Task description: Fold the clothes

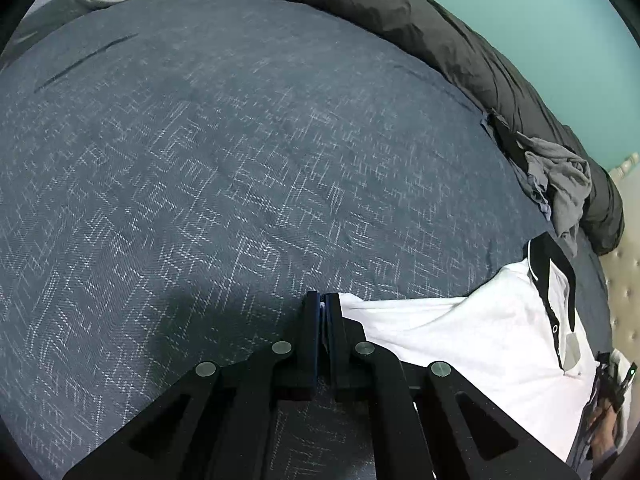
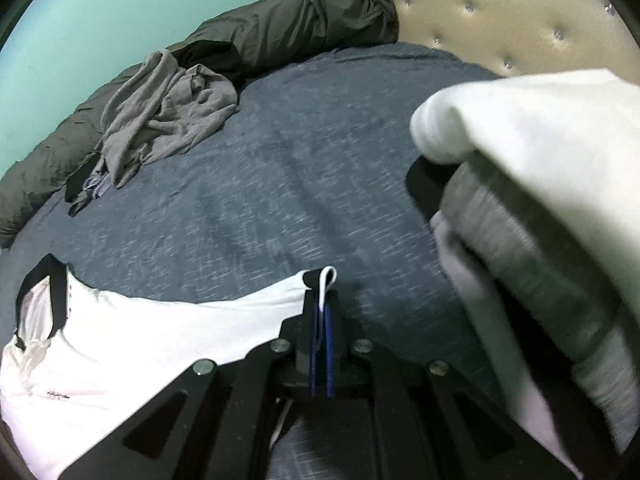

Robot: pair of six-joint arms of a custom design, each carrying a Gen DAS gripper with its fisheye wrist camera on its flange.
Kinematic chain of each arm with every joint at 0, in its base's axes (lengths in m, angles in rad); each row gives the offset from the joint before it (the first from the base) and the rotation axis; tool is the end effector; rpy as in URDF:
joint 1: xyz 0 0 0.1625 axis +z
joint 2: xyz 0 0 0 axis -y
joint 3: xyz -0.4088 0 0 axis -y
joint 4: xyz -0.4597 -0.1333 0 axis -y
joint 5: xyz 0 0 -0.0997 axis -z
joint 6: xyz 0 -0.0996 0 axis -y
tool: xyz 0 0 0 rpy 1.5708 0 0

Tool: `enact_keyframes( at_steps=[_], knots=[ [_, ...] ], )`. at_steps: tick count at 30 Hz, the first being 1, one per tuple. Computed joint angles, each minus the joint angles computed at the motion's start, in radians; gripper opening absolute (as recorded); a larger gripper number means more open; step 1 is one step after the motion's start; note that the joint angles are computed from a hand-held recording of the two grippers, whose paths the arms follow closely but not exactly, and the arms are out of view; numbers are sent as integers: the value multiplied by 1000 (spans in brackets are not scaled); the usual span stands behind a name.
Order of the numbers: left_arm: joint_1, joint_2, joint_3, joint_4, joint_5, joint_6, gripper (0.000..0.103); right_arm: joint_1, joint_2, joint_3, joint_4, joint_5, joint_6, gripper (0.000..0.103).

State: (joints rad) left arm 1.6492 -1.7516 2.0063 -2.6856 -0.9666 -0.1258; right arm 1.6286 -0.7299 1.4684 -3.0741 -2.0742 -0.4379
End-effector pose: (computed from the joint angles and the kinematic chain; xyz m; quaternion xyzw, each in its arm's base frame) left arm 0.2283 -0.4821 0.4709 -0.2118 0.8506 -0.4043 0.2609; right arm 0.1300 -0.7707 0.1317 0.1303 -0.8939 0.3112 0.2952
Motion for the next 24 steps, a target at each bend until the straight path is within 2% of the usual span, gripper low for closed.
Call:
enact_keyframes(
  at_steps=[5,11,14,18,19,21,22,23,24],
  knots=[
    [6,-6,-3,4,-12,-21,3,11,18,-11,-65,-59,-51,2],
    [3,-13,-2,17,5,-24,3,17,36,-22,-86,-116,-73,2],
    [7,-19,-1,57,-1,-42,3,21,42,-25,-64,-138,-68,3],
    [1,-25,-6,104,-9,-27,5,30,48,-41,28,-161,-59,5],
    [1,-29,-10,123,-9,-41,7,32,47,-42,44,-161,-62,12],
    [0,-39,-17,158,-4,-67,25,42,53,-43,38,-201,-83,22],
    [-1,-46,-19,173,1,-79,30,48,52,-33,3,-210,-114,31],
    [-4,-57,-19,189,10,-93,32,54,51,-24,-31,-219,-144,49],
    [-16,-72,-15,196,44,-105,32,59,51,-15,-66,-226,-175,59]
  ],
)
